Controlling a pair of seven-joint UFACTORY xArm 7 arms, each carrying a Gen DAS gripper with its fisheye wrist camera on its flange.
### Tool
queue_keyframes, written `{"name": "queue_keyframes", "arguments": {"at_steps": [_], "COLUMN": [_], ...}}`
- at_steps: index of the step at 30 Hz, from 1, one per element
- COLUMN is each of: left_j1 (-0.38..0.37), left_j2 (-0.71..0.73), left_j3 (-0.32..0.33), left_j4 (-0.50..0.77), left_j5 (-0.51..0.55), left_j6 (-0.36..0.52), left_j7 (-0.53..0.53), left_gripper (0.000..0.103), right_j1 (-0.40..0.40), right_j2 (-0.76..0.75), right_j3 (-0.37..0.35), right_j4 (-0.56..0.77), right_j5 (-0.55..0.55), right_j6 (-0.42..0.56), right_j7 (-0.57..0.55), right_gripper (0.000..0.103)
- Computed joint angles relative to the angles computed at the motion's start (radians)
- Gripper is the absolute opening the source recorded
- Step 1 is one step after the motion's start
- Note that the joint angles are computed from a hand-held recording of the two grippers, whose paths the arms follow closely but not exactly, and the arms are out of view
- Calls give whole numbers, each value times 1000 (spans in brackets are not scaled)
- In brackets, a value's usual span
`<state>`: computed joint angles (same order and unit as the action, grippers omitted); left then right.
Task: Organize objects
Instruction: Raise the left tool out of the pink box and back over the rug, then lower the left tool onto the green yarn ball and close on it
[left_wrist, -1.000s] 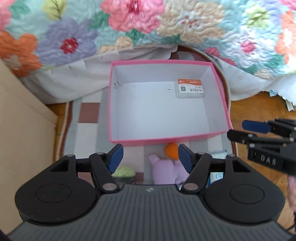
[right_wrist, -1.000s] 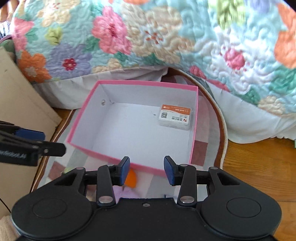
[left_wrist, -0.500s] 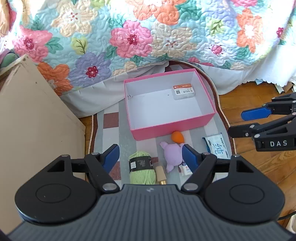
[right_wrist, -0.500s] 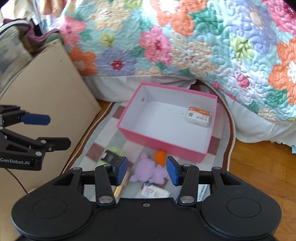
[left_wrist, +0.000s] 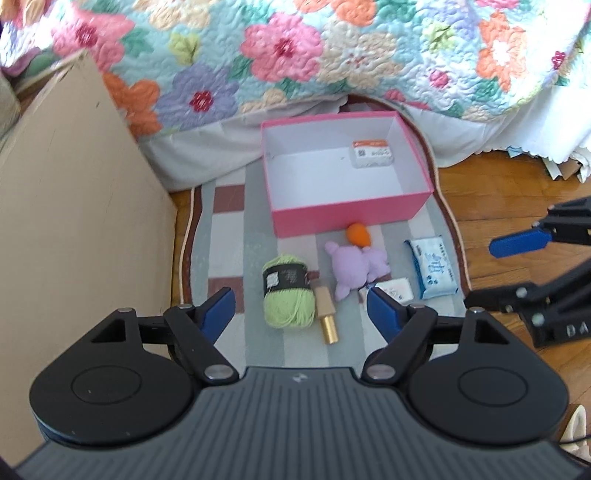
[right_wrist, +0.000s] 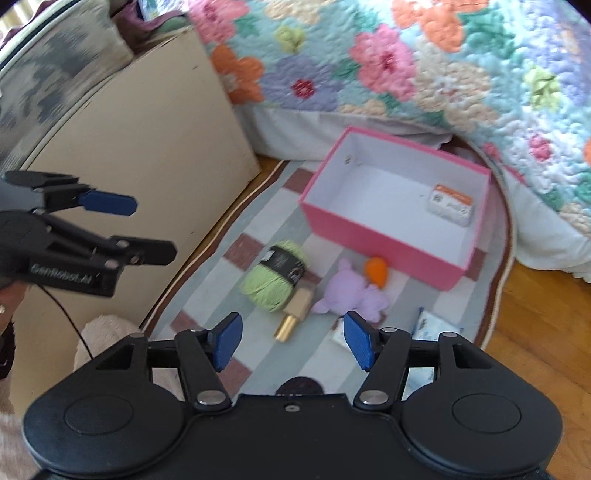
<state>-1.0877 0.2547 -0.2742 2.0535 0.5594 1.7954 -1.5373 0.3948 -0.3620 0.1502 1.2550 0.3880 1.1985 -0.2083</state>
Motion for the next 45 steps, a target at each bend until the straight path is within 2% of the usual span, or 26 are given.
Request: {"name": "queue_keyframes", "arguments": {"at_steps": [5, 8, 12, 19, 23, 29, 34, 41, 45], "left_j1": [61, 119, 199, 343, 407, 459, 479, 480, 466], "left_j2": [-116, -191, -259, -359, -373, -365, -349, -305, -286], "left_j3": [-29, -51, -70, -70, -79, -75, -77, -78, -72], "left_j4": [-204, -332, -465, -765, -890, -1038, -1101, -1133, -1135], "left_j5": [-54, -77, -115, -239, -269, -311, -287, -224, -205], "left_j6": [-108, -183, -270, -580, -720, -944, -1063, -1166, -1181], "left_j7": [-64, -89, -86, -51, -30, 2, -23, -84, -130], "left_gripper": [80, 80, 80, 80, 80, 80, 80, 80, 80], "right_j1": [39, 66, 96, 127, 132, 137, 142, 175, 184], "right_j2": [-9, -4, 50, 211, 306, 389, 409, 403, 394], "right_j3": [-2, 6, 36, 71, 95, 115, 130, 157, 171], "right_j4": [-52, -98, -115, -100, -108, -148, -197, -320, -356], "right_j5": [82, 137, 150, 160, 139, 109, 127, 119, 178], "right_j6": [-23, -105, -199, -303, -392, -539, -611, -875, -939], "right_j7": [-50, -111, -142, -146, -95, 11, 28, 42, -19], "right_gripper": [75, 77, 78, 78, 78, 77, 77, 77, 78]}}
